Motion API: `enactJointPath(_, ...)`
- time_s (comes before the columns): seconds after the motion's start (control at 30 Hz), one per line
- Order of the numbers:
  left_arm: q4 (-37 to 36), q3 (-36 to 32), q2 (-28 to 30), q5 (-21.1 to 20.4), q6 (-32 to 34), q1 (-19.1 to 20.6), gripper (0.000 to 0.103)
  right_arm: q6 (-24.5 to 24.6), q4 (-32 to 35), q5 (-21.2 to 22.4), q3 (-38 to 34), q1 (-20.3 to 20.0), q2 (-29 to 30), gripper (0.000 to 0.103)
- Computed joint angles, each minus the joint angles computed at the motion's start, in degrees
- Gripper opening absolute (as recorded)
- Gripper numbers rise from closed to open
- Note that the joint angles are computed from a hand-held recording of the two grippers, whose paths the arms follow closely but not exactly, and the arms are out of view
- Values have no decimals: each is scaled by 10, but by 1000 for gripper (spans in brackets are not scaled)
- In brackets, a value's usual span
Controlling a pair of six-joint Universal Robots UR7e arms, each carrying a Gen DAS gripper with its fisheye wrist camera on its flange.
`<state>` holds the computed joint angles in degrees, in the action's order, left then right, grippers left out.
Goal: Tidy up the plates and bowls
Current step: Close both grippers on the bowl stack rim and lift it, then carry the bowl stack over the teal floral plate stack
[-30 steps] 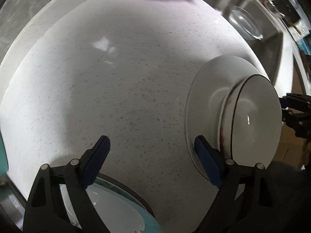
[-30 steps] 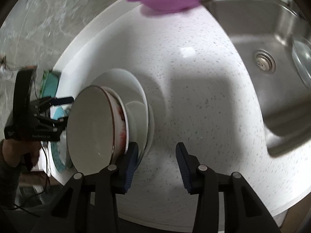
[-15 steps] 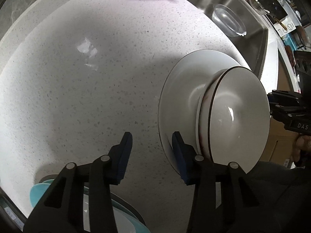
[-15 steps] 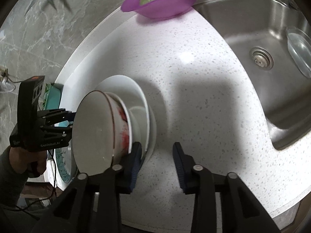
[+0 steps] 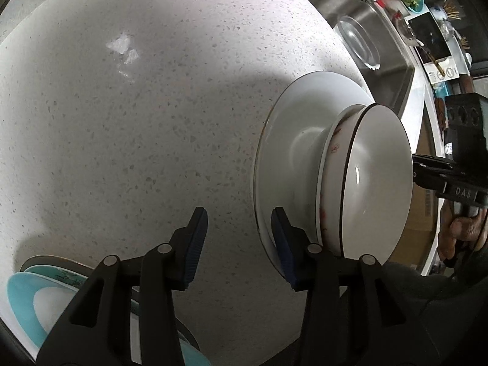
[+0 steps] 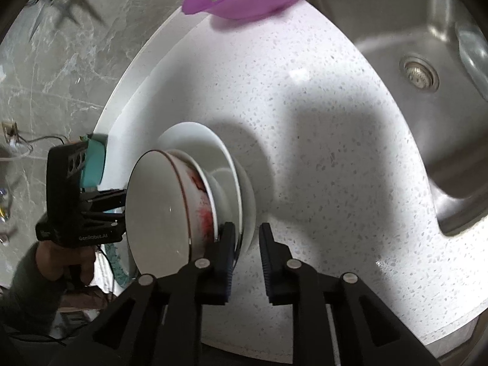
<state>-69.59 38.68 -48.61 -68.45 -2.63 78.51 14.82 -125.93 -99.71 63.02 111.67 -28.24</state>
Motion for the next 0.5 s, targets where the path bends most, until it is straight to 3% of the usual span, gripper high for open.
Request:
enactJointPath(0.2, 16, -13, 14, -3, 2, -3, 42, 11, 10, 27, -2, -13, -2, 31)
enactJointPath(0.33, 15, -11, 14, -8, -6, -1, 46, 22, 35, 34, -17, -21, 2, 44)
enactJointPath(0.4, -3, 8, 5, -8, -4, -1, 46, 17, 32, 32, -18, -20, 3, 44)
enactJointPath(0.5, -4, 3, 11, -29, 2, 2, 35, 5, 29, 49, -19, -25, 4, 37)
